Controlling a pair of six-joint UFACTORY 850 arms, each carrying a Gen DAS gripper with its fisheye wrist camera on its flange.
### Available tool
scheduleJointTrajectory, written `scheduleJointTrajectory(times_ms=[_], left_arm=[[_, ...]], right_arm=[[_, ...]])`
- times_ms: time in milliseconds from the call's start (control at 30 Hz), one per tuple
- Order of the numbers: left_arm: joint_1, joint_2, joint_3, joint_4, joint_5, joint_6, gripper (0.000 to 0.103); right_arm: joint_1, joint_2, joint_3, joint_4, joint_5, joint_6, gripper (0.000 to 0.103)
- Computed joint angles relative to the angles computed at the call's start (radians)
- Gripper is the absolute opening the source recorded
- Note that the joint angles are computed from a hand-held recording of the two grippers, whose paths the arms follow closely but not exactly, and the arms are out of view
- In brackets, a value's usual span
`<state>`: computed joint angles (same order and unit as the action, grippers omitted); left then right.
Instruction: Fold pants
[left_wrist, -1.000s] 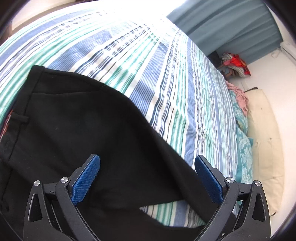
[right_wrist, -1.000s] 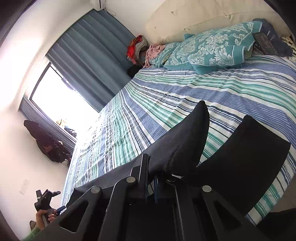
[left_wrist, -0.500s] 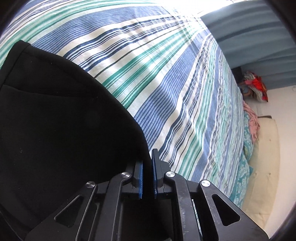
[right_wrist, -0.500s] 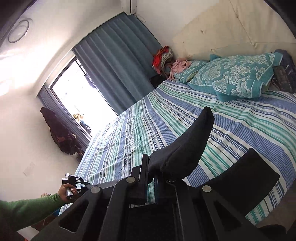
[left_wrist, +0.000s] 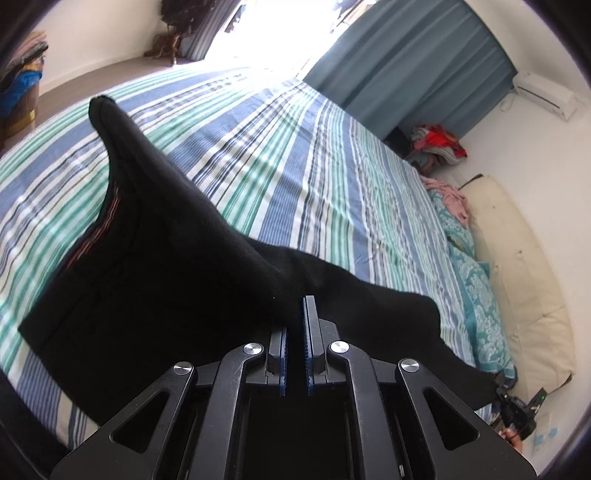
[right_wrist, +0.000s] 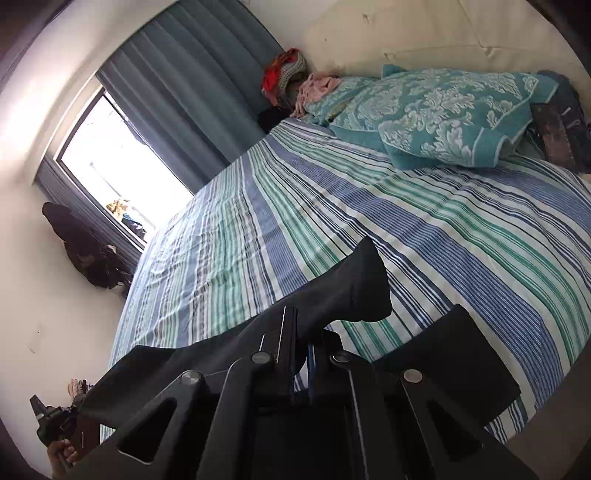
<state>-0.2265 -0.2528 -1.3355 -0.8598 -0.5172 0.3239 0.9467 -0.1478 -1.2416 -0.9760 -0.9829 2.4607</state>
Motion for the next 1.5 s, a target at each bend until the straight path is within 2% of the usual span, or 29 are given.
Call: scheduleJointTrajectory(times_ms=[133, 233, 300, 467, 567, 600, 667, 967, 1033, 1100, 1200, 1333, 1500], left_arm=[[-0.008, 0.022, 0.144, -0.060, -0.046, 0.002, 0.005], [-0.020, 0.038, 0.177, -0.080, -0.051, 0.011, 0.005], [-0.018, 0.038, 0.180, -0.087, -0.075, 0.015, 0.005], [-0.021, 0.036, 0.190, -0.079, -0.086, 0.007, 0.005], [-0.018, 0.040, 0.193, -0.086, -0.089, 0.011, 0.005], [-0.019, 0.041, 0.193, -0.082, -0.088, 0.009, 0.005], [-0.032, 0.026, 0.170, -0.059, -0.081, -0.018, 0.005], [-0.033, 0.035, 0.191, -0.066, -0.073, 0.008, 0.004], [-0.030, 0.046, 0.195, -0.081, -0.075, 0.027, 0.003], [-0.031, 0.068, 0.202, -0.094, -0.068, 0.048, 0.003], [-0.038, 0.093, 0.205, -0.076, -0.071, 0.050, 0.003], [-0.041, 0.089, 0.206, 0.019, -0.093, -0.015, 0.003], [-0.043, 0.049, 0.184, 0.107, -0.122, -0.122, 0.004]], right_arm=[[-0.048, 0.023, 0.121, 0.271, 0.147, -0.094, 0.005], [-0.050, 0.032, 0.173, 0.363, 0.187, -0.110, 0.005], [-0.029, 0.044, 0.190, 0.352, 0.157, -0.065, 0.005], [-0.007, 0.087, 0.248, 0.324, 0.208, 0.039, 0.006], [-0.002, 0.096, 0.256, 0.303, 0.215, 0.057, 0.010], [0.001, 0.097, 0.257, 0.299, 0.215, 0.064, 0.015], [0.010, 0.107, 0.270, 0.273, 0.220, 0.105, 0.015], [0.037, 0.143, 0.325, 0.167, 0.198, 0.286, 0.015], [0.043, 0.126, 0.289, 0.197, 0.132, 0.232, 0.007], [0.055, 0.108, 0.250, 0.214, 0.065, 0.187, 0.006], [0.074, 0.101, 0.231, 0.218, 0.012, 0.204, 0.006], [0.068, 0.114, 0.251, 0.278, 0.026, 0.211, 0.006], [0.038, 0.109, 0.249, 0.384, 0.063, 0.113, 0.006]])
